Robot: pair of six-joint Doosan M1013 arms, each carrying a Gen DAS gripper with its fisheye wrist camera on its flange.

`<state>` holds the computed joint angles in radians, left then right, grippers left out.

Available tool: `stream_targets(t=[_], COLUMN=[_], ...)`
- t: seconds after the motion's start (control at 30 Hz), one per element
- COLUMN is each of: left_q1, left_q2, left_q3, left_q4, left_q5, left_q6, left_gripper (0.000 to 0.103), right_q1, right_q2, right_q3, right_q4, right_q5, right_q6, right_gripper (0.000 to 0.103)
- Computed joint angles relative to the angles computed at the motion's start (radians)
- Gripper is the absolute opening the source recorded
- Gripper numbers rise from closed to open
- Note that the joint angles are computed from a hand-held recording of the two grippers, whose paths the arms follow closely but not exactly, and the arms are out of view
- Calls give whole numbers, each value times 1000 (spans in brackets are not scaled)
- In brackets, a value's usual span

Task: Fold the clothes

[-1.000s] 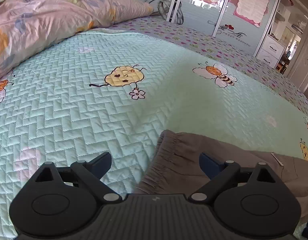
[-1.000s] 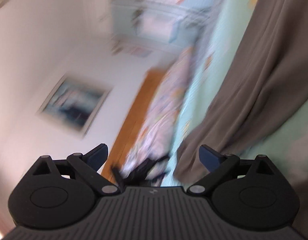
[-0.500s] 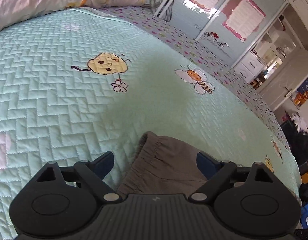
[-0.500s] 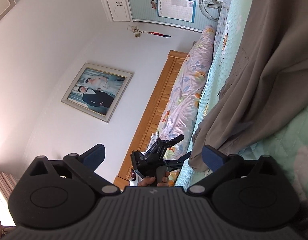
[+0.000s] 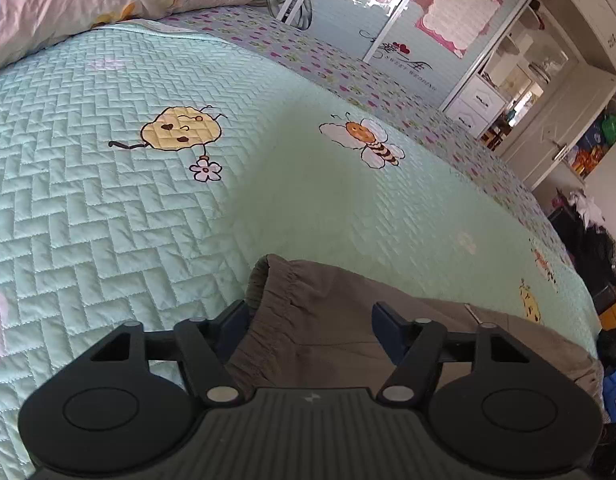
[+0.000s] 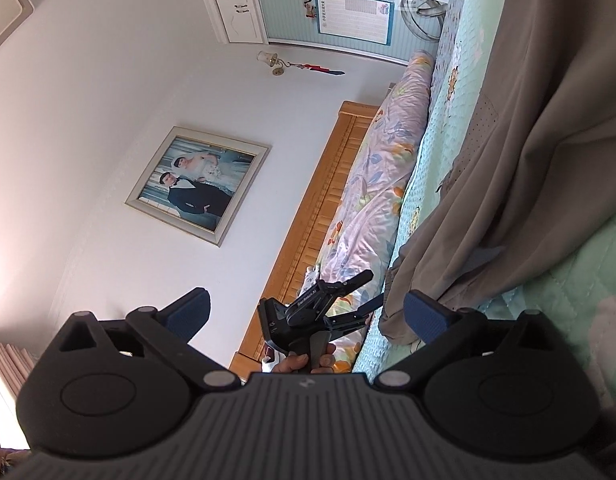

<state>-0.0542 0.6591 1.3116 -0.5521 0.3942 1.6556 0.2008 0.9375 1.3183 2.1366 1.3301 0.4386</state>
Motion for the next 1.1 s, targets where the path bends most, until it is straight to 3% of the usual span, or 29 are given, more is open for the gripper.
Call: stream_targets(t=[0.07,0.1,0.23,0.37,0.47,0.57,0.67,0.73,0.83,0.9,1.0,1.1], left_q1=[-1,-1,-5,0,1,0,-11,-19,-16,-13,-14,-8], left_q2=[8,11,13,18,25,26,19,8,-13,-19,-3,14], left_q3=[-17,-20,-25,-32,-43,-46,-44,-35,-15,-22,-72,-105], left_q4=[44,44,104,97,114,138,222,252,91,33,180,251], left_q5=[35,42,43,61,91,103,105,86,27,-3,4,-20], left_q6=[-44,-43,-98,-95,-96,-114,-162,-160,-38,-25,-256,-433], left_gripper=[35,32,35,49,50,45,22,22,22,22,22,22], right_q1=[0,0,1,1,7,7,3,2,2,2,2,2], right_q2=[0,1,3,5,-1,0,3,3,4,4,-5,-42], right_q3=[0,-1,-5,-9,1,-1,-10,-10,-10,-11,-3,34], right_q4=[2,2,3,7,15,14,8,8,9,10,9,10], right_q5=[1,1,1,3,-2,-2,0,1,2,1,-12,-83], right_q6=[1,2,6,12,6,8,14,15,16,16,0,-107], right_gripper=[102,102,102,102,102,102,102,102,102,102,103,103])
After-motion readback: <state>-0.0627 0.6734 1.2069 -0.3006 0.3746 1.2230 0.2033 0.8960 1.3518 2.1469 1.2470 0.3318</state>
